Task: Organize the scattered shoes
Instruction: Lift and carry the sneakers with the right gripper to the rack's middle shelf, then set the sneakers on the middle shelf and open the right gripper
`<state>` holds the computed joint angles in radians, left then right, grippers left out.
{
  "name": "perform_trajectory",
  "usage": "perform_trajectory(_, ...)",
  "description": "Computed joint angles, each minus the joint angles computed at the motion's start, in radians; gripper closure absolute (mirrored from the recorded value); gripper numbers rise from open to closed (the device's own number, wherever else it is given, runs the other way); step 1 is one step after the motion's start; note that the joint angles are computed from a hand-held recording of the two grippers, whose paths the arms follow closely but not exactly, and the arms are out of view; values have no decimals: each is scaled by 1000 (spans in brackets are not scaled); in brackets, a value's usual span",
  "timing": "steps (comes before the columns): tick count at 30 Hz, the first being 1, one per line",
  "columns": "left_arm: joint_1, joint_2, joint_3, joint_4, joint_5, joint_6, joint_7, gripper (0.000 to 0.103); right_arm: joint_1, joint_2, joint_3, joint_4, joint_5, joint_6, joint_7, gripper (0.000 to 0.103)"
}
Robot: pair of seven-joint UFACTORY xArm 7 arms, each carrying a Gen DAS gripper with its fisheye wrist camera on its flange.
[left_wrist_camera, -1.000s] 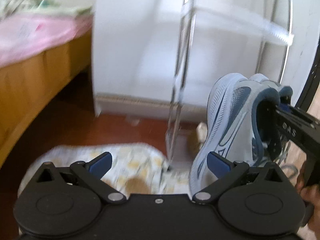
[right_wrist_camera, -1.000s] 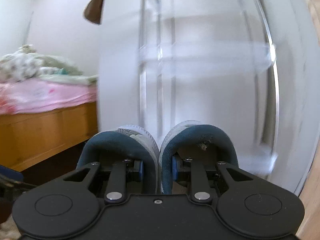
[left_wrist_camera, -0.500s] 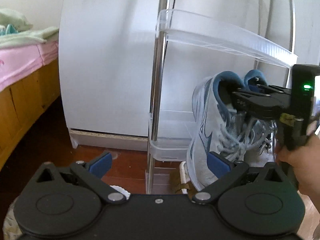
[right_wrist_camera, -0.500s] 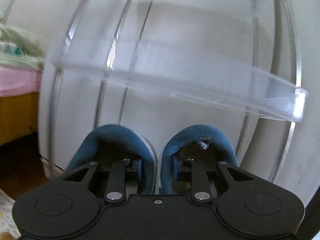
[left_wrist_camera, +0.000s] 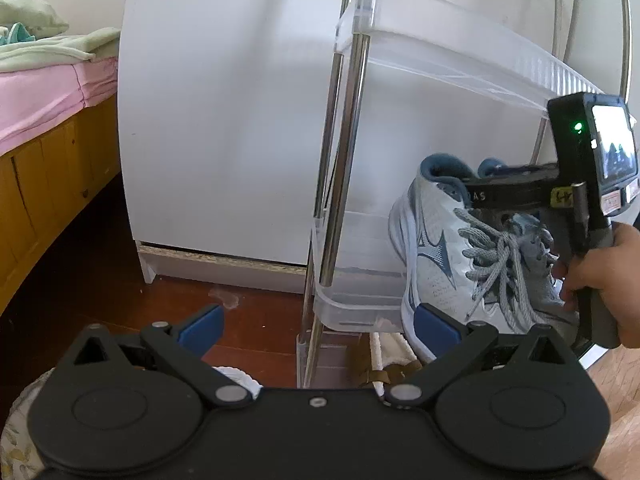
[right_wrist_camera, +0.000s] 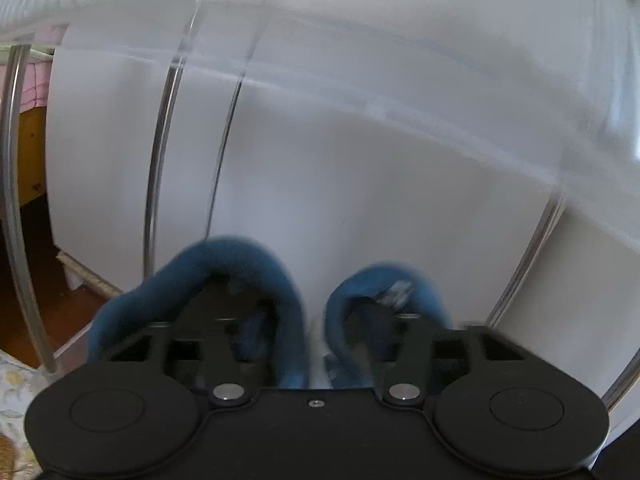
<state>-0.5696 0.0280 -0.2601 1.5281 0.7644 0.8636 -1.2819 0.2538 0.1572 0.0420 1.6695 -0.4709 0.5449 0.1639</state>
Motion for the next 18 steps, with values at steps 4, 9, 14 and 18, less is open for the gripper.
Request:
perform_trajectory(4, -4, 5, 1, 17, 7, 2, -11, 1, 3, -12, -1, 12, -33, -27, -35, 0)
perform_trajectory(9, -12, 10, -1, 34, 13, 7, -4, 1, -10, -100, 10, -111, -14, -88, -69, 0)
perform_trajectory(14, -24, 17, 1, 50, 19, 24, 13, 1, -54, -218, 32, -269, 203, -167, -171, 0)
perform_trajectory(18, -26, 2, -2, 32, 14, 9, -7, 1, -53, -352, 20, -430, 389, -249, -264, 0)
